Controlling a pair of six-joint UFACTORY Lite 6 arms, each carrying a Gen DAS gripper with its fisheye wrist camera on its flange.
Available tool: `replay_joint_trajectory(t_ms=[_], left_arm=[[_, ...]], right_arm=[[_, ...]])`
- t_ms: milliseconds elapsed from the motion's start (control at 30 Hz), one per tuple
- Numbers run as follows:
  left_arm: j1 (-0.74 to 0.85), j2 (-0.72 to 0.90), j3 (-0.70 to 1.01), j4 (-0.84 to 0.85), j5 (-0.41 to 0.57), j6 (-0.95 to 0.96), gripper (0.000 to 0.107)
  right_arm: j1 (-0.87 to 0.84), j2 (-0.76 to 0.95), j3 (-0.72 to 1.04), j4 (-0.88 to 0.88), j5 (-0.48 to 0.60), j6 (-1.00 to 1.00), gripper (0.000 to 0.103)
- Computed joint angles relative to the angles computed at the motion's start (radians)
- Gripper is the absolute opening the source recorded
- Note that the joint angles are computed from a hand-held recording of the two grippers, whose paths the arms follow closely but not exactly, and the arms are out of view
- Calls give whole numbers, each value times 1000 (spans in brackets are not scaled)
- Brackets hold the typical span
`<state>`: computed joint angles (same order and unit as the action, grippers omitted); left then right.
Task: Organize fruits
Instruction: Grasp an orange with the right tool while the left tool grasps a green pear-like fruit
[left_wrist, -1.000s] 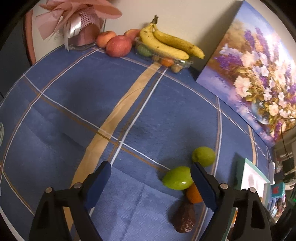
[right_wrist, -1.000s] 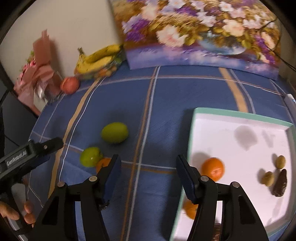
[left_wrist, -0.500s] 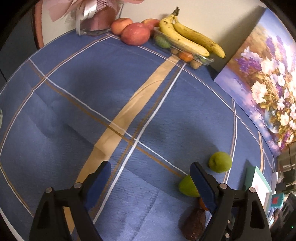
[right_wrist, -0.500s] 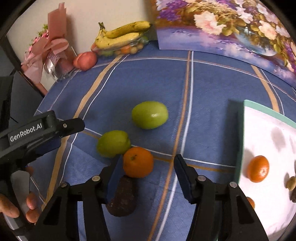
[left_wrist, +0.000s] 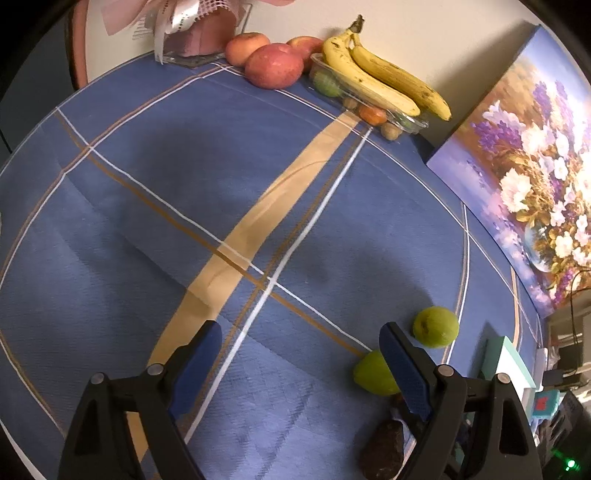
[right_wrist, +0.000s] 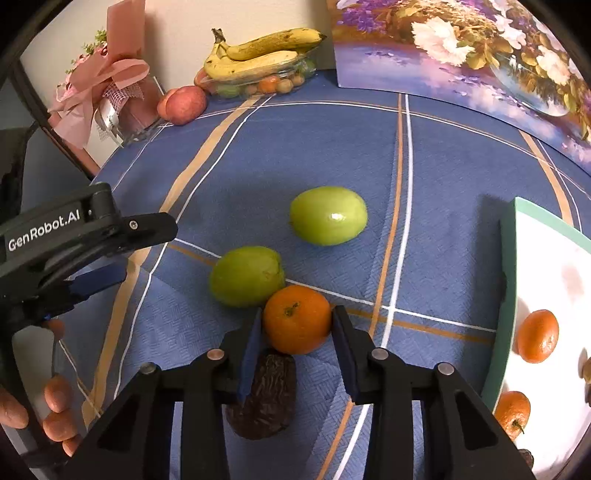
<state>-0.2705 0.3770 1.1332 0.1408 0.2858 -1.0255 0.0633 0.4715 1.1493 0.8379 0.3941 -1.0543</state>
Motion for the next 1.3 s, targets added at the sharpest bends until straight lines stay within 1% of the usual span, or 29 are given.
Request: replay_joint_trajectory(t_ms=[167,267,300,333,367,467,600,633,667,733,833,900,933,967,1067,1100,1300], left_arm=[[-26,17,35,-47,5,61,89],[-48,35,69,-63,16,93,88],[-54,40,76,-69,17,103,86],[-61,47,85,-86,17,124,81],[-69,57,100,-108,21,149,78],[-89,92,140,-133,34,186,78],[-103,136,186,-221,42,281,77],[-107,147,198,-231,45,292,75],[-113,154,206,-231,49,292,70],[-119,169,220,-234,56,291,63],[-131,200,253,-226,72,283,63],[-138,214,271,-202,81,263,58],[-143,218,279,-161,90,227,56],[-144,220,282,-154,89,222,56],[-131,207,257,-243,55,299,55],[-130,203,253,-246,50,300,55],[-148,118,210,-113,34,177,55]], right_arm=[[-54,-13,14,-51,2,64,40],[-89,-22,22,-53,15,66,40],[-101,-29,22,-56,16,63,40],[-112,-35,23,-56,20,60,40],[-117,-36,26,-59,22,63,40],[-139,-42,35,-53,41,60,40],[-158,-61,30,-46,54,41,40],[-158,-60,35,-49,55,45,40],[-158,-61,35,-49,54,47,40],[-171,-73,27,-46,63,38,40],[-187,-86,17,-38,69,20,40],[-199,-99,7,-34,73,6,40],[-202,-101,7,-33,74,5,40],[-208,-106,6,-31,78,0,40],[-217,-110,10,-23,87,-6,40],[-223,-112,11,-20,93,-10,40],[-258,-130,20,7,128,-32,40]])
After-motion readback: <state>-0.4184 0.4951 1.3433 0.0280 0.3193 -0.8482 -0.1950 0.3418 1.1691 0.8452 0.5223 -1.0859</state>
